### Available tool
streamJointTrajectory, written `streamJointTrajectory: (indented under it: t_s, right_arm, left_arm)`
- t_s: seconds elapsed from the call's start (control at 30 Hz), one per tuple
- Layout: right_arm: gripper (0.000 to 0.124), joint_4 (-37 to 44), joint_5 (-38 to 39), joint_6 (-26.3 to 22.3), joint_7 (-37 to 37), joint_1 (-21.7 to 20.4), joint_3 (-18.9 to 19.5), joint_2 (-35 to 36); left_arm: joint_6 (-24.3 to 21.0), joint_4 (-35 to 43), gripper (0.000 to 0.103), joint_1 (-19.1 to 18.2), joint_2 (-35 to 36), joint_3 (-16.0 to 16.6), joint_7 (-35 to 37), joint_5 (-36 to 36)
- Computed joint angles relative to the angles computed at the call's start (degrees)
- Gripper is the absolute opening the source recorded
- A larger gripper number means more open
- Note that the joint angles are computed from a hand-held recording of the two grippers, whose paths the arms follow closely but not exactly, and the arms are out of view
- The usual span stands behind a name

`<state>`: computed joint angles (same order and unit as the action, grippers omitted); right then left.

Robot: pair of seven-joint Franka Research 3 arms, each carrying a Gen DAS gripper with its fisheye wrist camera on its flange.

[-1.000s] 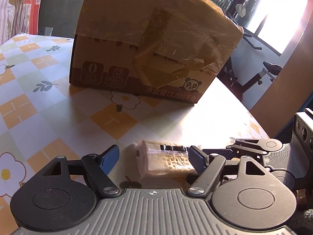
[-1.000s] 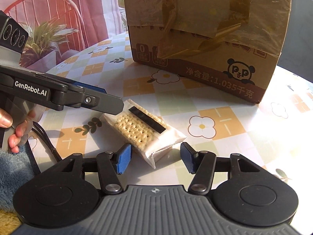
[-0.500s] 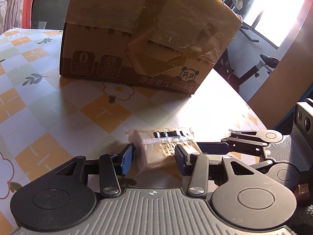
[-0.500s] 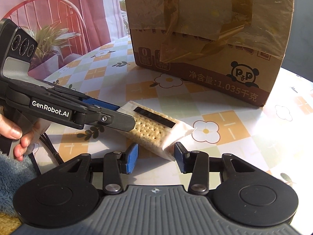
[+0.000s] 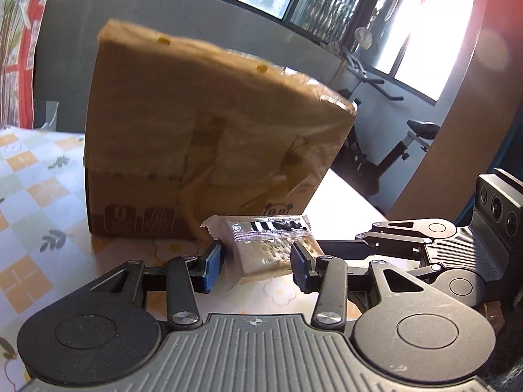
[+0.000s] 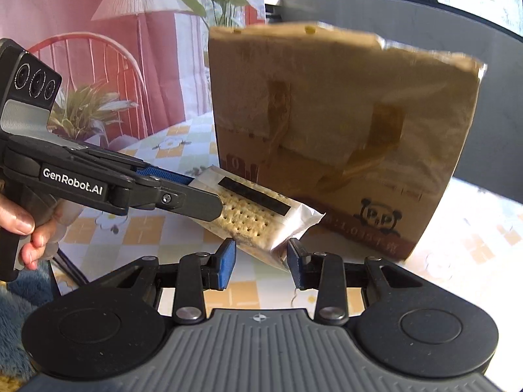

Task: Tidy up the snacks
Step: 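Carry the cracker packet over the open box and open the left tool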

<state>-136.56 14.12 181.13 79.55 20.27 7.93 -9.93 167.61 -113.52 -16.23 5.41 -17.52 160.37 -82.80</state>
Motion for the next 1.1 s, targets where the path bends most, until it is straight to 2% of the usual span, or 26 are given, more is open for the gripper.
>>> streamJointTrajectory:
  t_s: [0.13, 0.23, 0.37, 0.47, 0.53, 0.6, 0.73, 0.87, 0.9, 0.97, 1.0, 1.03, 1.1]
  right_arm:
    - [0.037, 3.3, 0.9, 1.5, -2.4, 0.9, -1.9, -0.8]
    - [0.037, 7.1, -4.4, 0.5, 1.1, -6.0, 3.1, -0.4]
    - [0.037, 12.4, -14.0, 0.3, 7.8, -13.7, 8.3, 1.7]
    - [0.037, 17.2, -17.0, -0.8, 9.8, -13.2, 6.5, 4.9]
    - [0.037, 20.3, -16.7, -2.2, 9.3, -11.7, 4.6, 7.2]
    - [0.037, 24.2, -16.0, -4.2, 8.8, -10.5, 2.8, 9.9]
    - [0.037, 30.2, -15.0, -7.5, 8.5, -8.1, -0.2, 14.2]
    - [0.040, 33.8, -14.0, -10.9, 7.6, -5.4, -3.1, 16.7]
    - [0.040, 34.2, -15.7, -11.4, 9.1, -4.3, -4.5, 17.0]
    - [0.047, 34.1, -17.8, -11.3, 11.7, -2.9, -6.2, 17.0]
    - [0.050, 33.7, -17.4, -10.9, 11.8, -2.8, -6.4, 16.8]
    - [0.058, 33.2, -18.1, -10.6, 12.8, -2.4, -6.9, 16.6]
    - [0.066, 32.9, -23.0, -10.4, 17.7, -1.2, -8.7, 16.2]
  left_arm:
    - [-0.8, 5.2, 0.047, 0.2, 0.0, 0.2, 5.2, -3.7]
    - [-1.4, 9.5, 0.047, 0.4, 1.4, 0.4, 5.5, -3.6]
    - [-0.6, 16.2, 0.047, 0.8, 5.5, -0.2, 0.7, 2.5]
    - [-1.0, 22.1, 0.047, 1.4, 10.1, -0.8, -7.3, 9.4]
    - [-1.2, 25.5, 0.047, 0.7, 12.9, 0.3, -14.3, 17.6]
    - [-1.9, 29.0, 0.047, -0.7, 15.5, 2.3, -21.9, 26.1]
    - [-2.4, 35.1, 0.047, -3.8, 20.3, 6.2, -34.9, 38.3]
    - [-2.4, 37.0, 0.048, -5.2, 22.2, 8.3, -42.6, 46.2]
    - [-1.3, 36.3, 0.050, -4.4, 22.1, 7.3, -44.5, 48.5]
    - [0.5, 32.2, 0.072, -2.6, 19.6, 5.3, -42.3, 46.3]
    - [1.4, 30.9, 0.077, -2.1, 18.7, 4.7, -42.9, 46.7]
    - [2.0, 30.1, 0.084, -2.7, 18.2, 5.6, -45.2, 48.7]
    - [2.3, 29.1, 0.086, -6.3, 17.3, 10.7, -53.4, 55.7]
